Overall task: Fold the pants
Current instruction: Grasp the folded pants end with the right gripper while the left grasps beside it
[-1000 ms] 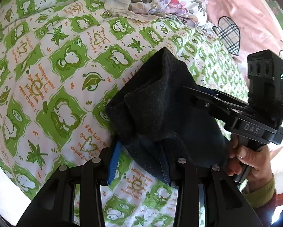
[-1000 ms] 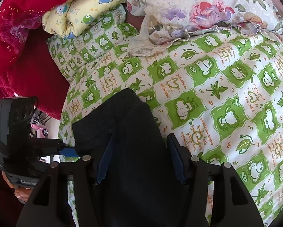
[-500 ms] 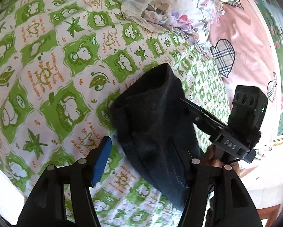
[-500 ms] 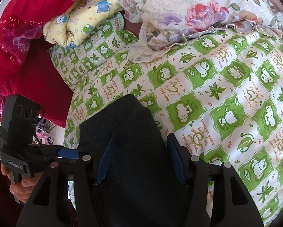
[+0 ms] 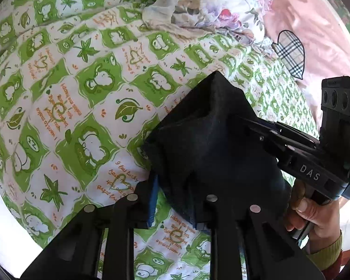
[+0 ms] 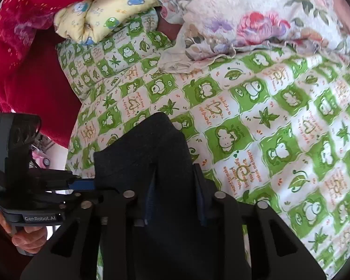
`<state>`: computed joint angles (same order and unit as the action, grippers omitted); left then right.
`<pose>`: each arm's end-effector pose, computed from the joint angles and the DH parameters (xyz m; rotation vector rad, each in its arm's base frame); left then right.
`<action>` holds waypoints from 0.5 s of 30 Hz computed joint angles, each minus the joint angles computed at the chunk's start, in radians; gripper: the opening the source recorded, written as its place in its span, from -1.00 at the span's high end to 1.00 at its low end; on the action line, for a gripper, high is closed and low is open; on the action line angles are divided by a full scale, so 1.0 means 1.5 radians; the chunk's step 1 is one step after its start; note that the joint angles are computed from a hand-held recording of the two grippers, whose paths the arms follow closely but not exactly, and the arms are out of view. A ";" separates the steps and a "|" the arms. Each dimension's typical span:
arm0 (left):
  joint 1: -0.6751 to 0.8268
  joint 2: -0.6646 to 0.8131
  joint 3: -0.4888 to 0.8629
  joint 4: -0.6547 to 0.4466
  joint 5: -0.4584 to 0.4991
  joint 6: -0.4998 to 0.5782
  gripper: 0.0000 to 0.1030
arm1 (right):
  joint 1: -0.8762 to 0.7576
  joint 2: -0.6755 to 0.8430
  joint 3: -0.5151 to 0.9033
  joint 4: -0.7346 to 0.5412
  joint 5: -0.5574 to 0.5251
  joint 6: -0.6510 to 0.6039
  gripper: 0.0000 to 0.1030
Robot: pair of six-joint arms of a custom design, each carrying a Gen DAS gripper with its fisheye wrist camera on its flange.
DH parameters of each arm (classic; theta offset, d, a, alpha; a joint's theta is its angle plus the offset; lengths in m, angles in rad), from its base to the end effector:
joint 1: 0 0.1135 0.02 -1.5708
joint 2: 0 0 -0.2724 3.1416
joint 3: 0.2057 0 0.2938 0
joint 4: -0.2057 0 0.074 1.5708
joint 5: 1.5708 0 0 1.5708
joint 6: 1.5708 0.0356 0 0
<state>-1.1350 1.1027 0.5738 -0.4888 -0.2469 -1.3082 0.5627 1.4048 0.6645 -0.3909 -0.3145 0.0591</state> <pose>0.1061 -0.2073 0.1709 -0.3237 2.6448 -0.5971 0.2256 0.1553 0.1349 -0.7813 2.6453 0.6045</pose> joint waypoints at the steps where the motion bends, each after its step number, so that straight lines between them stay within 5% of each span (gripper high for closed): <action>1: -0.002 -0.002 0.001 -0.002 -0.005 0.005 0.63 | 0.003 -0.012 -0.004 -0.003 0.006 0.001 0.50; 15: -0.107 -0.022 0.100 -0.096 -0.116 0.015 0.70 | -0.036 -0.228 -0.069 -0.068 -0.017 0.010 0.62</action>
